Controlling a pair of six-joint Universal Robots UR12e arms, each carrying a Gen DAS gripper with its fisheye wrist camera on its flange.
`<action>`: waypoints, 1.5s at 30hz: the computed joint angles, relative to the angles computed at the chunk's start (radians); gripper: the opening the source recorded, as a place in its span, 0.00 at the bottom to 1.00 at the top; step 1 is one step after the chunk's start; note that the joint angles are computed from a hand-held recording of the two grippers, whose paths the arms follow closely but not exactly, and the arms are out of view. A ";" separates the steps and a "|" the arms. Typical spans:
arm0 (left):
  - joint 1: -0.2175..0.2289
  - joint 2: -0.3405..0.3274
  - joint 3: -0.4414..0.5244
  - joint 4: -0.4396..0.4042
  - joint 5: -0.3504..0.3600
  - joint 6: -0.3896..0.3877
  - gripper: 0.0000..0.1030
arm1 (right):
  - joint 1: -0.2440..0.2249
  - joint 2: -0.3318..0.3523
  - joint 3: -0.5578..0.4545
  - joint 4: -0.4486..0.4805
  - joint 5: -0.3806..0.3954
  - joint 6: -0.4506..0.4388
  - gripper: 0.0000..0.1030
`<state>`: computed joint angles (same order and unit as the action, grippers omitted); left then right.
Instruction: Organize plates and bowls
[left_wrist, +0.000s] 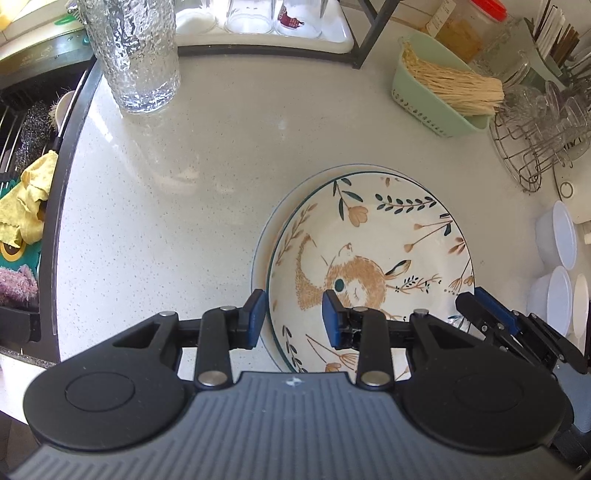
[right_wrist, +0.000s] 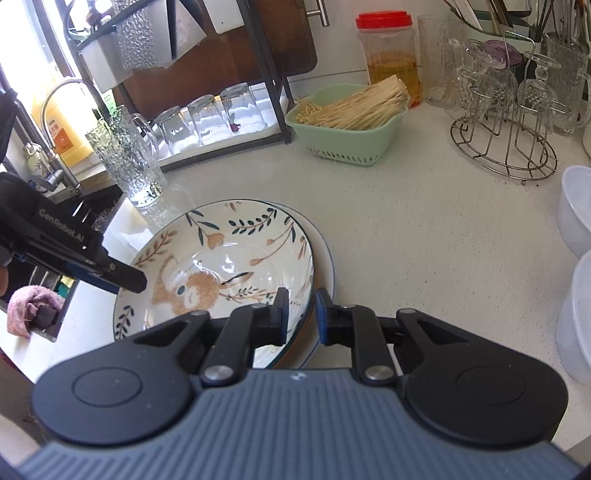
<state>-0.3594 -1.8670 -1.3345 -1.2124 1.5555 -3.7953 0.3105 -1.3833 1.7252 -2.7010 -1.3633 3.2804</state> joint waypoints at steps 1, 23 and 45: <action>0.000 0.001 -0.003 0.005 0.001 -0.004 0.37 | -0.002 -0.001 0.000 0.004 0.003 -0.001 0.18; -0.049 0.004 0.002 0.196 0.163 0.085 0.37 | -0.024 -0.057 0.019 -0.130 -0.067 0.075 0.18; -0.178 -0.174 0.224 0.322 0.179 0.185 0.37 | -0.143 -0.144 0.099 -0.183 -0.086 -0.011 0.18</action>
